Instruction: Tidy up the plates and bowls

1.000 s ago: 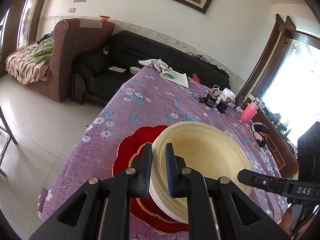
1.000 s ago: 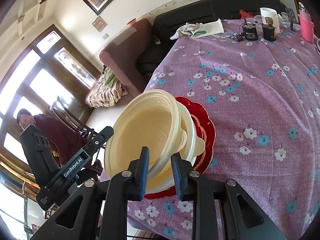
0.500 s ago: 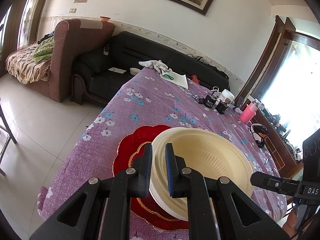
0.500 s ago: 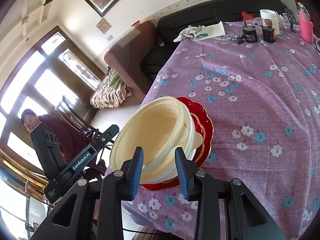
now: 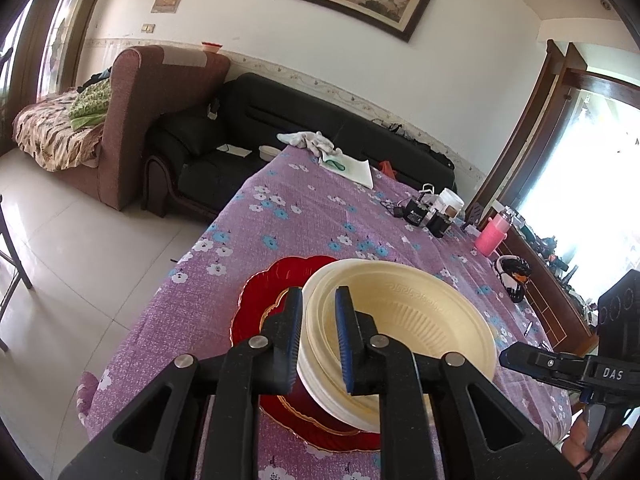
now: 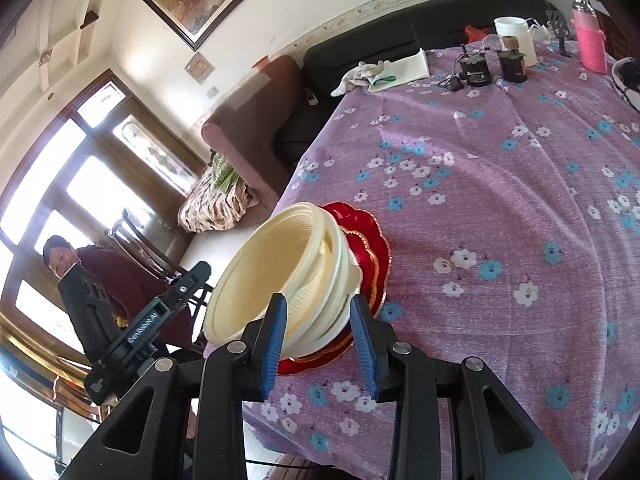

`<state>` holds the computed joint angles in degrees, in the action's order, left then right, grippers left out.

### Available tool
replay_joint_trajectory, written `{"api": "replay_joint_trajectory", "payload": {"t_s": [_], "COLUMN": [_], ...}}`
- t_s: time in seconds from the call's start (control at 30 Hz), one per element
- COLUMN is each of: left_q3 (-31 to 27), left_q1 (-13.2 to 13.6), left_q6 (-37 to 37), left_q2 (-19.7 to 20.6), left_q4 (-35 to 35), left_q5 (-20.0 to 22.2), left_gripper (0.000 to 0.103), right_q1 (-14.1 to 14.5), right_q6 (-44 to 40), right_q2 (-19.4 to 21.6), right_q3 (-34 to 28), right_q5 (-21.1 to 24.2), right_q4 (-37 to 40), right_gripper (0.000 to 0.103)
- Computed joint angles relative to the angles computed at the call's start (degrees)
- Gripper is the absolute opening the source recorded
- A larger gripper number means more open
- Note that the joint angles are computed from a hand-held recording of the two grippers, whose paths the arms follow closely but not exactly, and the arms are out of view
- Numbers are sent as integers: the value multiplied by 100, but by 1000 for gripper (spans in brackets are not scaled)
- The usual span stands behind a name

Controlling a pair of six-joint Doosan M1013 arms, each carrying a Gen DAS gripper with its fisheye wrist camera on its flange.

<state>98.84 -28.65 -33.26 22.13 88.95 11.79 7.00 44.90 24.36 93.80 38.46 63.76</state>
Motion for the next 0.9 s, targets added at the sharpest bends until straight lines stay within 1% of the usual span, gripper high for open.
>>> {"api": "replay_joint_trajectory", "payload": {"t_s": [0.1,0.13,0.17,0.23,0.3,0.37,0.4,0.47,0.53,0.57,0.6,0.63,0.7,0.77,0.8,0.83,0.9], "left_q3": [173,247,330,501,659,809,874,999,1030,1008,965,886,729,604,561,527,493], "left_q1": [-76,-111,-174,-349,-502,-698,-806,-1020,-1193,-1260,-1283,-1283,-1271,-1258,-1257,-1255,-1236], "left_q6": [-1010,-1315,-1505,-1602,-1772,-1806,-1798,-1904,-1791,-1673,-1563,-1329,-812,-400,-276,-217,-203], "left_q2": [-82,-116,-149,-215,-267,-290,-285,-233,-121,-56,-4,53,124,180,203,224,255], "left_q4": [942,1213,1371,1477,1638,1651,1585,1625,1566,1492,1458,1344,961,670,559,480,365], "left_q5": [255,368,586,1159,1609,2162,2489,3090,3469,3539,3441,3229,2945,2769,2741,2727,2669], "left_gripper": [29,35,37,40,46,72,77,91,94,96,97,98,98,98,98,99,101], "right_q1": [-13,-17,-20,-19,-10,10,13,39,77,103,132,184,226,236,224,200,169], "right_q6": [-122,-190,-237,-357,-495,-655,-723,-907,-1237,-1370,-1481,-1575,-1699,-1849,-1967,-2156,-2508], "right_q2": [-37,-58,-68,-92,-122,-153,-163,-183,-209,-218,-224,-240,-242,-257,-272,-290,-327], "right_q3": [92,144,172,242,336,445,488,593,733,785,838,915,984,1048,1081,1121,1185], "right_q5": [-92,-151,-189,-309,-462,-641,-688,-818,-1031,-1128,-1244,-1457,-1620,-1783,-1884,-1940,-2046], "right_q4": [9,29,39,52,46,74,109,167,355,409,433,408,396,407,507,714,1112], "right_gripper": [36,36,36,36,36,37,38,41,48,51,57,61,63,64,68,74,82]}}
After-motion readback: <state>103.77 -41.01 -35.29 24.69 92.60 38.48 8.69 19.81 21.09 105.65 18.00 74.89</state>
